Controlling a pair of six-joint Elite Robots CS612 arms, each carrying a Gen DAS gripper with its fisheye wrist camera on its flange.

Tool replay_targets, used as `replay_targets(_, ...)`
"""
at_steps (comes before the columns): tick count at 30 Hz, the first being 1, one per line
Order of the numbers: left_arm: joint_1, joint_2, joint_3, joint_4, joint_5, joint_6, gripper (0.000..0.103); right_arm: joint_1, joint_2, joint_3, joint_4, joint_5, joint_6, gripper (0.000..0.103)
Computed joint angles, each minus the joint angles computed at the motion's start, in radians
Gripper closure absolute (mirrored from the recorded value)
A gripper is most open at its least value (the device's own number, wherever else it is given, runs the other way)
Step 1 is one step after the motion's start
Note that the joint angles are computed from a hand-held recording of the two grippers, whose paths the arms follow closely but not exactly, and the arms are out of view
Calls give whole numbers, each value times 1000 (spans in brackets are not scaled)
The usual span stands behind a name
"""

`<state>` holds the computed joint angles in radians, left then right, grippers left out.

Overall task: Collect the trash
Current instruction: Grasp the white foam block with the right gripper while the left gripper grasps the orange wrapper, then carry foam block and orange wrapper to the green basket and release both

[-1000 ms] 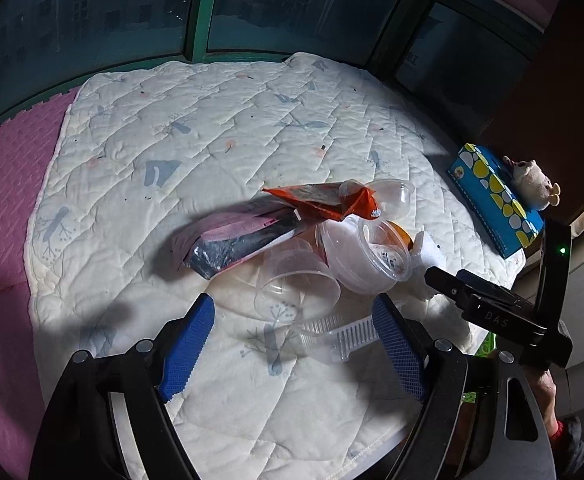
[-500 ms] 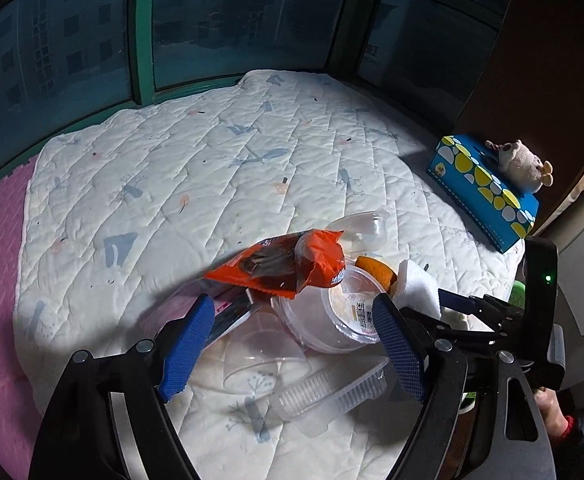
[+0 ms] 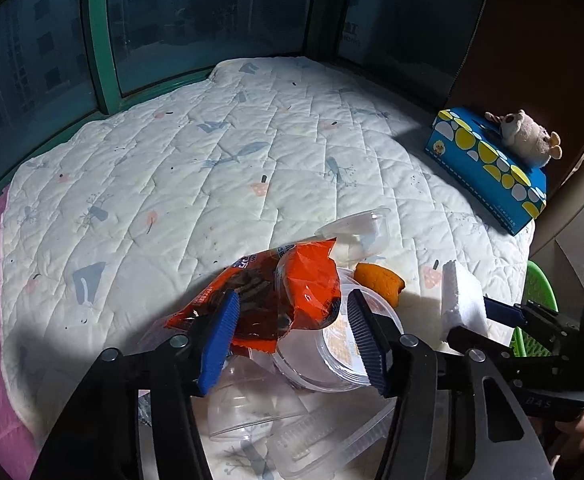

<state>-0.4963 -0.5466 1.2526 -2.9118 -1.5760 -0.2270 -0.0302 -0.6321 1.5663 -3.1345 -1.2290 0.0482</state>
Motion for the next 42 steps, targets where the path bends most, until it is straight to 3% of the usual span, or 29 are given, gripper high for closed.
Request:
replay_targets(6,4,4,2,-16,-26,0,81,-6,-21,49,-51,-4,30,36)
replay_targets(12,2,-19,41,-67,-23,-4,96,-18,-39,92,-98,-22,51,36)
replay_targets(19,-3,-64,103,-141,-29,-20,97,-41,-71,160,-171,-46,82,36)
replay_targets(27,-43,-114,164,-226,-77,33,97,-86,-105,257,-247,-113,126,36)
replay_targets(36,-103,-103,133,-209,-170,97,97,-159,-115,330,-258,-205,193,36)
replay_targets(42,-146,-79,94,-161,-203,140,97,-209,-110,362,-257,-221,246,35)
